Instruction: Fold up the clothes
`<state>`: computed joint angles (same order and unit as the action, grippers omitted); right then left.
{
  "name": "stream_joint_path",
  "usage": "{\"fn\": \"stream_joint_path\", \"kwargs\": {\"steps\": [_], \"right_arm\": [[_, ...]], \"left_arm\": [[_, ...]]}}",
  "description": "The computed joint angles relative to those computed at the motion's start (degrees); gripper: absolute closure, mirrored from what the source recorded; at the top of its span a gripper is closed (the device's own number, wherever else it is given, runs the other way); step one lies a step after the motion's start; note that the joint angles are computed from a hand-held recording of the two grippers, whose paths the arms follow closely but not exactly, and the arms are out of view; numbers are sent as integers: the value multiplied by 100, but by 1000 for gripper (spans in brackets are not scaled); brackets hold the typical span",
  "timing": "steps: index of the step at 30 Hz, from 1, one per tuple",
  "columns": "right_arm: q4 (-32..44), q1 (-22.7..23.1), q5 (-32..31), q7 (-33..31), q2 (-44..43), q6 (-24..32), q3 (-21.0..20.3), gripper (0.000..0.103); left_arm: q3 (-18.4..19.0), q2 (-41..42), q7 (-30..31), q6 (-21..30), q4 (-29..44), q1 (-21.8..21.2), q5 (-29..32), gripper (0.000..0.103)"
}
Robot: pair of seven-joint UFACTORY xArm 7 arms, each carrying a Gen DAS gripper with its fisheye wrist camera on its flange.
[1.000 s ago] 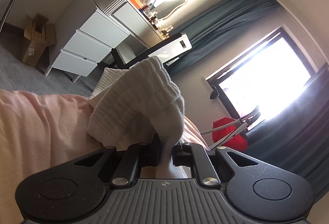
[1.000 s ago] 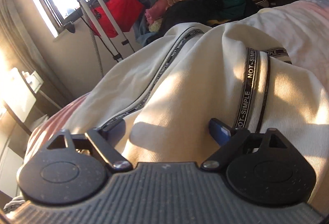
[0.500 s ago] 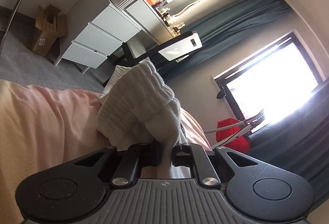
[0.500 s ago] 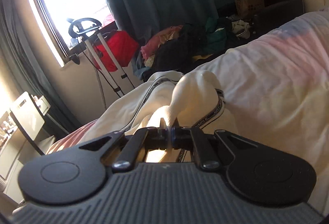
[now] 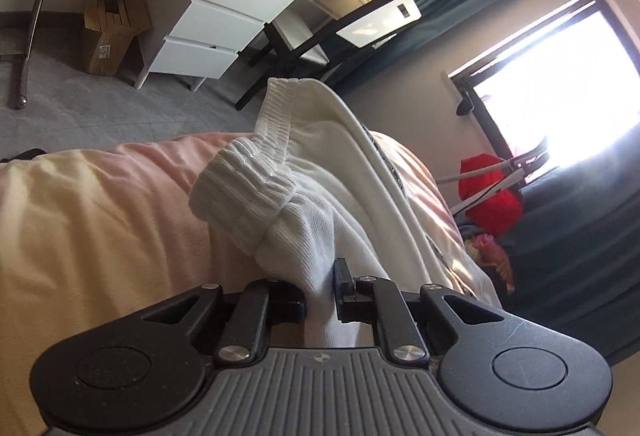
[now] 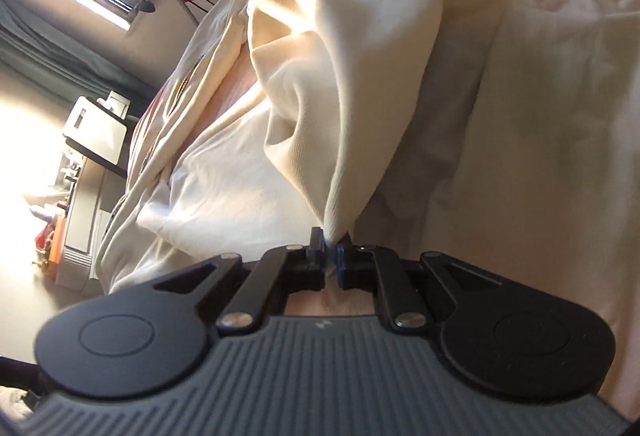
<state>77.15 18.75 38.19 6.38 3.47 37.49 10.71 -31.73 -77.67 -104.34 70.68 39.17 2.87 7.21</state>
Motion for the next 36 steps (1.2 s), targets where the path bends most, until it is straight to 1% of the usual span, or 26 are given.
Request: {"fn": "stream_joint_path", "kwargs": {"steps": [3, 5, 6, 7, 8, 9, 11, 14, 16, 17, 18, 19, 20, 23, 24, 25, 26, 28, 29, 31, 32, 33, 34, 35, 36], "right_arm": [[-165, -123, 853, -330, -183, 42, -64, 90], [-319, -172, 1342, -484, -327, -87, -134, 75], [-415, -172, 1446, -485, -417, -282, -157, 47], [-486, -153, 1421, -443, -490, -560, -164, 19], [-555, -135, 1262, -347, -555, -843, -168, 12], [-594, -120, 1113, -282, -604, -1046, -180, 14], [-578, -111, 1077, -364, -590, -1369, -246, 14], [-254, -159, 885, -61, -176, -1818, -289, 13], [305, -216, 476, 233, 434, -2013, -266, 14], [647, -268, 156, 303, 799, -2003, -280, 14], [1006, -256, -224, 541, 1130, -1939, -336, 14], [1339, -299, -363, 668, 1460, -1920, -327, 14], [1681, -344, -468, 781, 1789, -1902, -305, 14], [2529, -658, -244, 754, 2685, -2072, 181, 15], [2745, -633, -392, 813, 2926, -2140, 210, 16], [2966, -607, -539, 860, 3162, -2195, 233, 29], [3122, -624, -666, 814, 3337, -2245, 298, 35], [3463, -638, -930, 735, 3699, -2323, 408, 39], [3634, -660, -1044, 670, 3874, -2362, 492, 44], [3788, -928, -1010, 195, 4086, -2540, 1053, 72], [3838, -971, -1007, 70, 4140, -2607, 1184, 75], [3843, -921, -1062, 37, 4143, -2730, 1158, 80], [3822, -874, -1123, 2, 4132, -2909, 1141, 91], [3773, -757, -1224, 101, 4080, -3103, 984, 92], [3706, -617, -1347, 273, 4008, -3292, 771, 94]], "left_arm": [[54, -98, 49, 128, -35, -204, -123, 78], [169, -138, 78, -35, -162, -381, -278, 46], [206, -172, 60, -128, -238, -437, -347, 43], [236, -212, 32, -223, -317, -484, -411, 43], [274, -198, 42, -307, -381, -528, -468, 41], [317, -167, 62, -387, -442, -572, -519, 40], [408, -98, 103, -550, -560, -668, -616, 39], [509, -115, 62, -663, -753, -724, -684, 39], [535, -211, -18, -723, -879, -721, -689, 38], [549, -259, -59, -753, -942, -720, -691, 38], [568, -323, -82, -795, -1006, -749, -701, 38], [589, -395, -100, -841, -1070, -785, -714, 38], [603, -487, -100, -891, -1148, -824, -710, 38], [574, -767, -194, -964, -1362, -849, -705, 38], [548, -854, -269, -998, -1434, -814, -703, 38], [510, -908, -358, -1059, -1497, -751, -695, 38], [483, -906, -426, -1108, -1527, -682, -675, 38], [430, -847, -533, -1150, -1528, -539, -603, 39], [399, -797, -571, -1135, -1498, -466, -547, 39], [330, -657, -563, -1143, -1429, -361, -400, 40], [293, -564, -548, -1151, -1388, -309, -321, 40], [278, -494, -545, -1162, -1367, -276, -261, 41], [270, -459, -564, -1174, -1367, -270, -223, 44], [260, -431, -588, -1187, -1371, -266, -191, 47], [265, -395, -590, -1156, -1343, -274, -160, 48]]}}
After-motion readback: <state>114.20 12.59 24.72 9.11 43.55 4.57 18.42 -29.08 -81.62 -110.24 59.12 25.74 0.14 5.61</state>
